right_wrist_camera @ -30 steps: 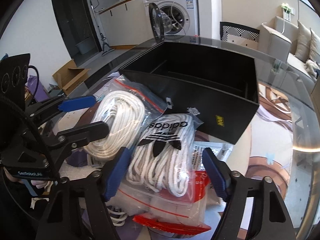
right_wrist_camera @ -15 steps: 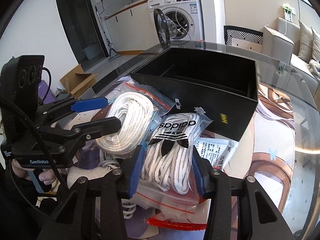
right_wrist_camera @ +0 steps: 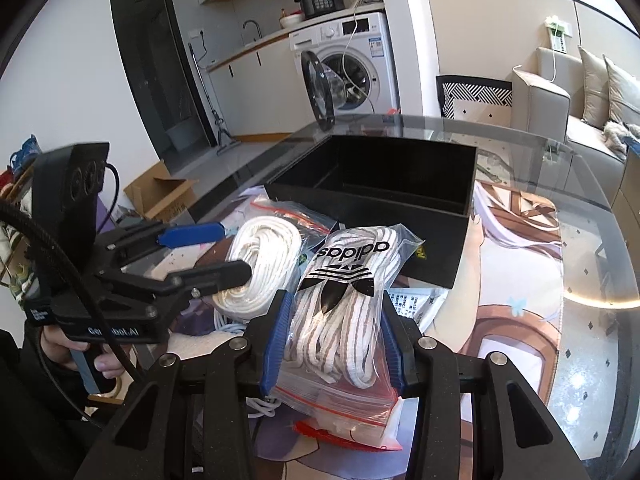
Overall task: Organize soft objects
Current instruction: 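Grasp the clear bag of white cable with left tool while right grasps the adidas lace bag, then carry the cable bag with left tool while right carries the adidas bag over the black box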
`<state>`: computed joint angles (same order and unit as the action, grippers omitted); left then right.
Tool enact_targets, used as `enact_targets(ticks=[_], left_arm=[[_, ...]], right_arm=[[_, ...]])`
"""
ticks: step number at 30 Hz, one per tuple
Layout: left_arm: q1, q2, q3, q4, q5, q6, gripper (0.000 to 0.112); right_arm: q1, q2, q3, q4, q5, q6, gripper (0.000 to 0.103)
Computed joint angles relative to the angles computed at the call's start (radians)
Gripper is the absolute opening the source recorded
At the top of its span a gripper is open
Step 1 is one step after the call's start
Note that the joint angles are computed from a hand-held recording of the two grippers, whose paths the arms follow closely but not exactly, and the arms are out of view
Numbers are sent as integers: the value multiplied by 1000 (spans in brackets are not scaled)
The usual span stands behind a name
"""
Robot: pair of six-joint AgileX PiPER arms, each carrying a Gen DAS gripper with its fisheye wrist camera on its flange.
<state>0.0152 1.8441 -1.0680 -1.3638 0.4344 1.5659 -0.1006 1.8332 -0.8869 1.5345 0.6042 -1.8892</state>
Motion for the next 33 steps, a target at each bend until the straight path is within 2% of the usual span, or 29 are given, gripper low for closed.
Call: enact_targets(ticks=[9, 10, 12, 15, 18, 23, 33], left_arm=[[-35, 43, -46, 144, -8, -153, 70], [-36, 44, -47, 147, -2, -153, 67], [-35, 44, -46, 150, 22, -152, 49], [-28, 35, -34, 118, 54, -114, 32], [-4, 25, -23, 71, 104, -66, 22], [13, 12, -9, 49, 131, -38, 16], [36, -32, 25, -30, 158, 45, 15]], right_arm=[[-26, -28, 27, 30, -1, -28, 42], [-27, -29, 28, 31, -3, -27, 42], [-29, -32, 30, 37, -6, -31, 42], [-29, -34, 30, 42, -7, -32, 42], [-28, -40, 38, 59, -8, -46, 42], [-33, -51, 52, 86, 1, -73, 42], [-54, -101, 90, 132, 29, -110, 42]])
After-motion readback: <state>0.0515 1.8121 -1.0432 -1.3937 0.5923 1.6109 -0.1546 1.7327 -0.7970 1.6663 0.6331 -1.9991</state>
